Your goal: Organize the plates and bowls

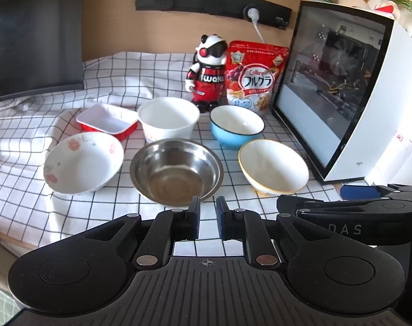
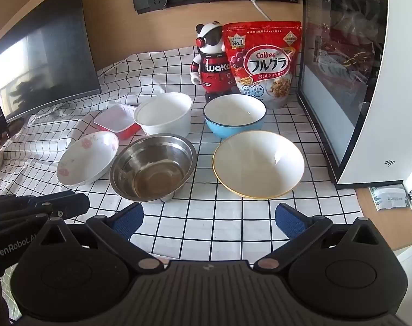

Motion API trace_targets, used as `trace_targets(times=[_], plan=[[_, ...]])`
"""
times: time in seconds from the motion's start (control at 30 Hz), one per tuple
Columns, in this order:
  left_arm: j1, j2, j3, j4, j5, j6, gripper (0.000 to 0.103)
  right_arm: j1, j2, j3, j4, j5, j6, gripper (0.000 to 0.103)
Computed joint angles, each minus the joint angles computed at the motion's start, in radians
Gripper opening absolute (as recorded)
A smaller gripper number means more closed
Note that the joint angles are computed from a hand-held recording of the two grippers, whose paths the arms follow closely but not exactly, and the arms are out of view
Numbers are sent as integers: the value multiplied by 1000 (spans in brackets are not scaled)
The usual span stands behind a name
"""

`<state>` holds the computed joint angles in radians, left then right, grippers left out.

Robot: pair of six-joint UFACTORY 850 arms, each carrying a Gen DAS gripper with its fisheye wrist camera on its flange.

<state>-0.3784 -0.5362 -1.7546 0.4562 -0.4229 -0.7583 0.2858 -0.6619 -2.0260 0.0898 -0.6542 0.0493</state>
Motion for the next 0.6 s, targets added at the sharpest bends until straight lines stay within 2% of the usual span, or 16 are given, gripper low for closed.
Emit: trace_targets(times=[0.17,0.3,0.4,0.47,0.6], plan=[[1,3,4,19,-3,-13,15,-1,-2,-6,7,-1,-2,103],[11,22,60,36,34,-33,15,-4,0,4,12,2,-7,103],[12,12,51,25,26,-19,15,-2,-6,-6,7,-3,2,103],[-3,-2,20,36,-20,-24,15,-2,-7,-6,8,-5,1,103],[0,-9,8,6,-45,8,15,-3,-21,-27,8,-31,-1,103]])
